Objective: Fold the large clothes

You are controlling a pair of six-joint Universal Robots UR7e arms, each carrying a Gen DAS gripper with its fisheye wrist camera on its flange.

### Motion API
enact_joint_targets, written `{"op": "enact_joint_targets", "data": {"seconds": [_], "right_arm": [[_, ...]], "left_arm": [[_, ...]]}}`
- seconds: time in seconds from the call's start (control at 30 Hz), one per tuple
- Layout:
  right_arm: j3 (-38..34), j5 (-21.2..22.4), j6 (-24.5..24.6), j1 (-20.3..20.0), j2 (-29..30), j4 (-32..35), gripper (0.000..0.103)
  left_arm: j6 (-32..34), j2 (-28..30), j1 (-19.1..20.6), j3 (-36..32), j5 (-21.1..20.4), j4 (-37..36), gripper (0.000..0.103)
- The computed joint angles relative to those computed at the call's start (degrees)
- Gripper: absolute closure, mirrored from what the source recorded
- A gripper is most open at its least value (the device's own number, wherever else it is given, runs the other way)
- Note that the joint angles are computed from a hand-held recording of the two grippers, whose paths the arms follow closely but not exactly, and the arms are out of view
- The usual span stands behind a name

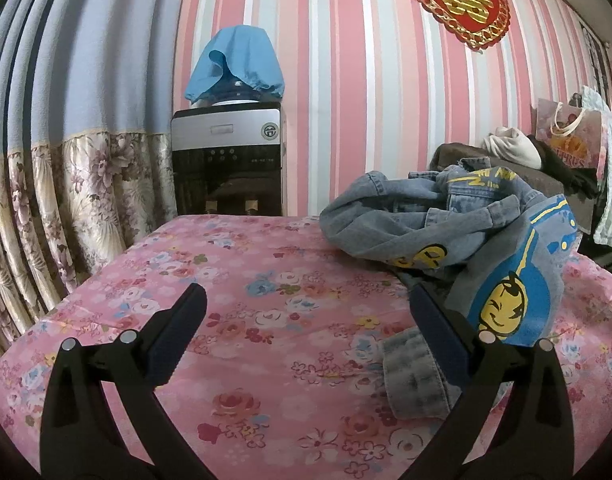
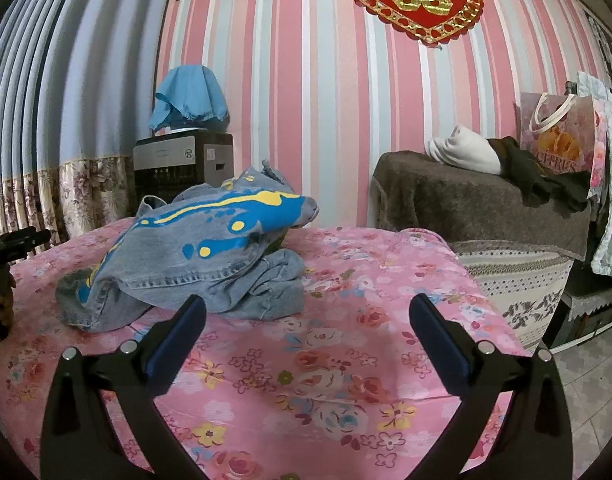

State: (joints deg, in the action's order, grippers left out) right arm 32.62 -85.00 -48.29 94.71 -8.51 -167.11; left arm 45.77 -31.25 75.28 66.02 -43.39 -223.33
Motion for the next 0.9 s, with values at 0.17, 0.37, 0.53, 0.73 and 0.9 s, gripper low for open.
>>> {"op": "enact_joint_targets", "data": {"seconds": [0.17,0.37,0.53,0.73,0.9], "right_arm": [[0.8,-0.2,0.1,0.0,-0.4,-0.3,0.002],[1.3,-0.4,0.1,0.1,-0.7,-0.5,0.002],[1.7,-0.6,0.3,0.1,-0.9,-0.9,0.002],[2.8,-1.3,0.7,0.2,-1.4,-1.5,0.002],[1.7,-1.8,1.5,0.3,-0.7,-1.7,0.002]], "left_arm": [[-0.2,-0.2,0.1,0.2,-0.1,0.0,0.003],[-0.2,-0.2,0.0,0.2,-0.2,-0.2,0.003],[-0.2,0.1,0.1,-0.2,-0.3,0.2,0.003],[-0.7,-0.3,0.3,0.5,-1.1,0.7,0.003],[-0.7,-0.5,0.3,1.0,-1.4,0.7,0.003]]}}
